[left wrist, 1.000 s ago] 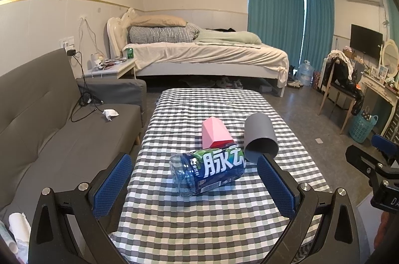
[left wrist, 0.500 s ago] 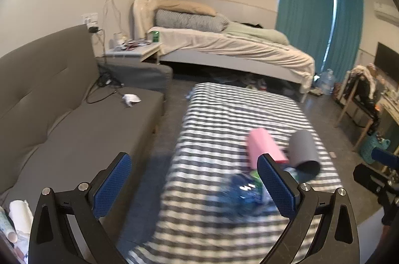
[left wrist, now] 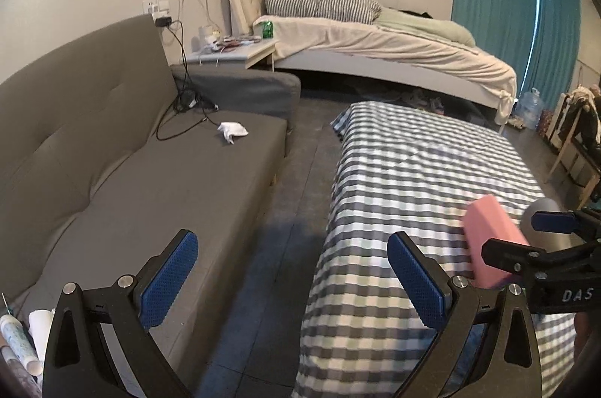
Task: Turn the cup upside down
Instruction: 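Close the right tool around the pink hexagonal cup lying on its side, then lift the pink cup with the right tool and carry it toward the left tool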
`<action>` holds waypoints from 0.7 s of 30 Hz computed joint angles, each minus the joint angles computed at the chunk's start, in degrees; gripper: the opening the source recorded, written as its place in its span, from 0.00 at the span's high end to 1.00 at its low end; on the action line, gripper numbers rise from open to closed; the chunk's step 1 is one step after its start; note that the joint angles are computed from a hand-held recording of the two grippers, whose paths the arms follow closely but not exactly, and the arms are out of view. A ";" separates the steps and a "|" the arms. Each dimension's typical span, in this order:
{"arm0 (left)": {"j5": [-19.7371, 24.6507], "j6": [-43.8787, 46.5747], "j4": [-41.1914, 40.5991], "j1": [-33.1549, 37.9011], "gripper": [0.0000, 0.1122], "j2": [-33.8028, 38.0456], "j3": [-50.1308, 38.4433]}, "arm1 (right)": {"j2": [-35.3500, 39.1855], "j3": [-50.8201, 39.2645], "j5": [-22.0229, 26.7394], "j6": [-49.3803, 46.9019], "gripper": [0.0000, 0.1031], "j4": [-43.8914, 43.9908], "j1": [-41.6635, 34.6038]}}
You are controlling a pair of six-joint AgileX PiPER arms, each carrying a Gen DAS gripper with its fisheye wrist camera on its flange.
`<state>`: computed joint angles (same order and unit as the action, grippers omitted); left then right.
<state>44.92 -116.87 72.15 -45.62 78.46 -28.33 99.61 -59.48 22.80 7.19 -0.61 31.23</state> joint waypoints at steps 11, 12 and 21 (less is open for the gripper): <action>-8.38 -1.46 4.69 6.76 0.08 5.10 -0.82 | 12.02 -12.26 8.69 -2.72 0.18 0.01 -1.70; -8.79 -1.76 5.02 7.11 0.08 5.27 -0.72 | 12.72 -13.11 9.37 -2.19 0.20 -0.86 -1.51; -9.46 -0.06 3.24 7.77 0.08 3.63 0.16 | 17.52 -19.78 12.95 -4.28 0.40 1.69 -2.73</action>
<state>35.45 -116.93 75.39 -37.84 82.09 -28.18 117.13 -79.26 35.75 2.90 1.08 28.50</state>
